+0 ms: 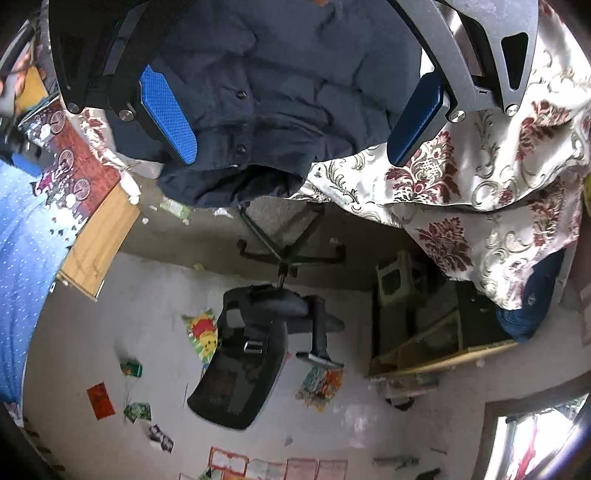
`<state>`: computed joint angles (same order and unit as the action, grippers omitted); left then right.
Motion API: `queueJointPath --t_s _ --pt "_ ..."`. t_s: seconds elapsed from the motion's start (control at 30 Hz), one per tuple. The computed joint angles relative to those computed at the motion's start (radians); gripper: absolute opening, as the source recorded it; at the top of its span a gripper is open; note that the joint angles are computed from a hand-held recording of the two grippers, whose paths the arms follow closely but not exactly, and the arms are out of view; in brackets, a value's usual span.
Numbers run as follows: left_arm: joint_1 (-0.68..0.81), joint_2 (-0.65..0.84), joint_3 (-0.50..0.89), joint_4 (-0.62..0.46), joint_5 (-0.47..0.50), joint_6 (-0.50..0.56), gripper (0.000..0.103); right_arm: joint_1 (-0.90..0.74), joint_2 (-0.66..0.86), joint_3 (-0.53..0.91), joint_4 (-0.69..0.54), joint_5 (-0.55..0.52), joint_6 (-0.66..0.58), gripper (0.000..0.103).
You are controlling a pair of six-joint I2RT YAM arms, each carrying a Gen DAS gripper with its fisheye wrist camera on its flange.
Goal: Fold large clothes
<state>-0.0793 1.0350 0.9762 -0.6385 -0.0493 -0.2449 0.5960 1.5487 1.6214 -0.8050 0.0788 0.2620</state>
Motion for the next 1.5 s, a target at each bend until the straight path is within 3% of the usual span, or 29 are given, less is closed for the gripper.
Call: queueJointPath --t_s 0.2,0.3,0.43,0.53,0.63,0.7,0.73,0.8,0.83,0.9,1.0,1.3,1.5 --pt "0.054 0.197 -0.015 0.147 0.036 0.032 0.101 -0.078 0.193 -0.002 0.225 -0.126 0.103 0.101" --pt "0.068 0.278 -0.01 0.212 0.027 0.016 0.1 -0.094 0.27 -0.019 0.314 -0.153 0.132 0.092" --pt "0.086 0.391 0.013 0.273 0.026 -0.004 0.099 -0.114 0.398 0.047 0.335 -0.194 0.171 0.073" --pt "0.095 0.456 0.017 0.324 0.041 -0.021 0.094 -0.118 0.475 0.114 0.322 -0.201 0.187 0.066" --pt "0.096 0.503 0.026 0.345 0.065 -0.021 0.078 -0.114 0.535 0.179 0.306 -0.196 0.185 0.06" --pt "0.086 0.532 0.046 0.337 0.056 -0.002 0.058 -0.112 0.559 0.214 0.306 -0.195 0.184 0.055" --pt "0.08 0.542 0.056 0.337 0.062 0.002 0.053 -0.111 0.567 0.222 0.312 -0.197 0.189 0.049" --pt "0.084 0.547 0.061 0.343 0.11 0.031 0.028 -0.106 0.583 0.246 0.312 -0.203 0.192 0.037" --pt "0.078 0.549 0.064 0.343 0.113 0.044 0.022 -0.1 0.59 0.262 0.297 -0.202 0.181 0.03" --pt "0.068 0.535 0.049 0.352 0.105 0.073 0.01 -0.092 0.609 0.291 0.273 -0.198 0.155 0.019" --pt "0.083 0.49 0.0 0.38 0.143 0.057 0.004 -0.082 0.575 0.243 0.288 -0.184 0.12 0.012" --pt "0.157 0.144 -0.251 0.372 0.271 0.019 0.003 -0.086 0.263 -0.133 0.444 -0.308 0.047 0.01" --pt "0.094 -0.027 -0.367 0.256 0.245 0.033 0.002 -0.024 0.111 -0.319 0.425 -0.268 -0.03 0.009"
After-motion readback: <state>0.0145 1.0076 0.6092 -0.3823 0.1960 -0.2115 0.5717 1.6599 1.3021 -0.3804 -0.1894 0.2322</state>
